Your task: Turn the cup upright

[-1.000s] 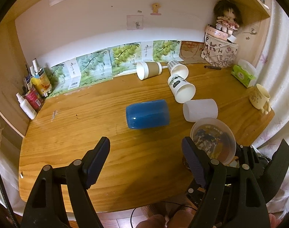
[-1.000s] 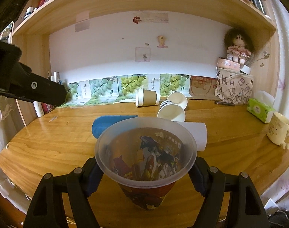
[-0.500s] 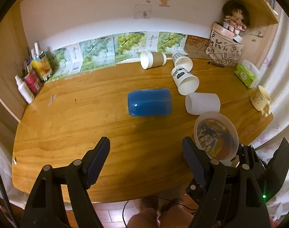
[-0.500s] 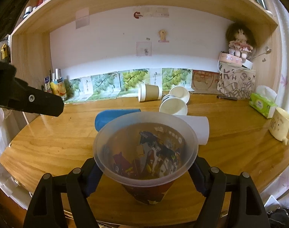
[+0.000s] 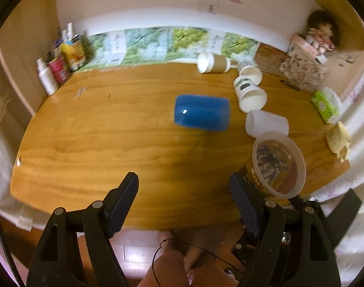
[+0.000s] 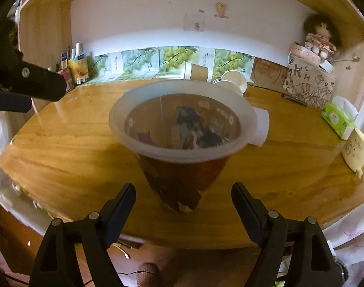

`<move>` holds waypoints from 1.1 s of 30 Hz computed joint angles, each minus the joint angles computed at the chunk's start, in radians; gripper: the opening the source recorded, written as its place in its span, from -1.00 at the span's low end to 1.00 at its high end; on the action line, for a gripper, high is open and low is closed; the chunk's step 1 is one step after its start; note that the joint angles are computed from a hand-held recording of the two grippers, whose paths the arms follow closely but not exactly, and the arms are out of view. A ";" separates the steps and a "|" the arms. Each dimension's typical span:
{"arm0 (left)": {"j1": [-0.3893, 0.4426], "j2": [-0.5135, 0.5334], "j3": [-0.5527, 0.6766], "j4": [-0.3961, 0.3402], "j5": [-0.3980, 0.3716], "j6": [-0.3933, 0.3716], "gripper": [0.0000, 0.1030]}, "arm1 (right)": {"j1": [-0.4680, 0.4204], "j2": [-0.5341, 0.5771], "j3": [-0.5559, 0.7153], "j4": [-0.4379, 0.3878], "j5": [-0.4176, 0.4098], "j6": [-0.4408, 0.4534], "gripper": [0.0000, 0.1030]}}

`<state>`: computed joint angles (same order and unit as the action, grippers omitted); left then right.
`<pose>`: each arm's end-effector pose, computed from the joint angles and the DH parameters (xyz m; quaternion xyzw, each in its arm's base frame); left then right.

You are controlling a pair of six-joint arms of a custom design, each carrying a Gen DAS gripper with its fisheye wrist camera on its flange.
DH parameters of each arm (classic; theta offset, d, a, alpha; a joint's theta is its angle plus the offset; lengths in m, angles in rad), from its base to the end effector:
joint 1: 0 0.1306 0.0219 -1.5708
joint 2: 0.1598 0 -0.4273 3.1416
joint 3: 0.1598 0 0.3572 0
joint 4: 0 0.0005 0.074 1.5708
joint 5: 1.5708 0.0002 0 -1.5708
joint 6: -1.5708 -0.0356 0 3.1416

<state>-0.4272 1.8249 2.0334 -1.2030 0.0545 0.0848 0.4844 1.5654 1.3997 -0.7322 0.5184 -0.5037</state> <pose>0.5476 -0.2520 0.5038 0.1709 0.9431 -0.0972 0.2682 0.4555 0.2192 0.4117 0.0934 0.9115 -0.0617 0.3957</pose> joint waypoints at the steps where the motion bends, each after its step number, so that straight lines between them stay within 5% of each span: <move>1: -0.010 -0.006 -0.009 -0.011 -0.016 0.013 0.58 | -0.001 -0.012 -0.007 -0.005 -0.012 0.001 0.63; 9: -0.092 -0.086 -0.108 -0.011 -0.110 0.065 0.58 | -0.018 -0.141 -0.082 -0.085 -0.087 -0.034 0.63; 14: -0.132 -0.160 -0.190 0.044 -0.135 0.143 0.57 | -0.018 -0.206 -0.101 -0.167 -0.051 -0.047 0.63; 21: -0.180 -0.307 -0.345 0.264 -0.185 0.249 0.58 | -0.038 -0.314 -0.099 -0.275 -0.091 -0.045 0.64; 24: -0.198 -0.350 -0.386 0.327 -0.257 0.293 0.58 | -0.017 -0.334 -0.057 -0.337 -0.039 -0.007 0.76; 26: -0.205 -0.364 -0.391 0.332 -0.306 0.315 0.58 | -0.002 -0.344 -0.030 -0.371 -0.018 0.005 0.99; 33: -0.210 -0.378 -0.351 0.289 -0.362 0.288 0.58 | 0.028 -0.391 0.041 -0.397 -0.043 0.005 0.99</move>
<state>-0.6370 1.4467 1.6828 -0.9142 -0.3074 0.3731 0.5120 1.1747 1.4410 -1.1290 0.4757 -0.4986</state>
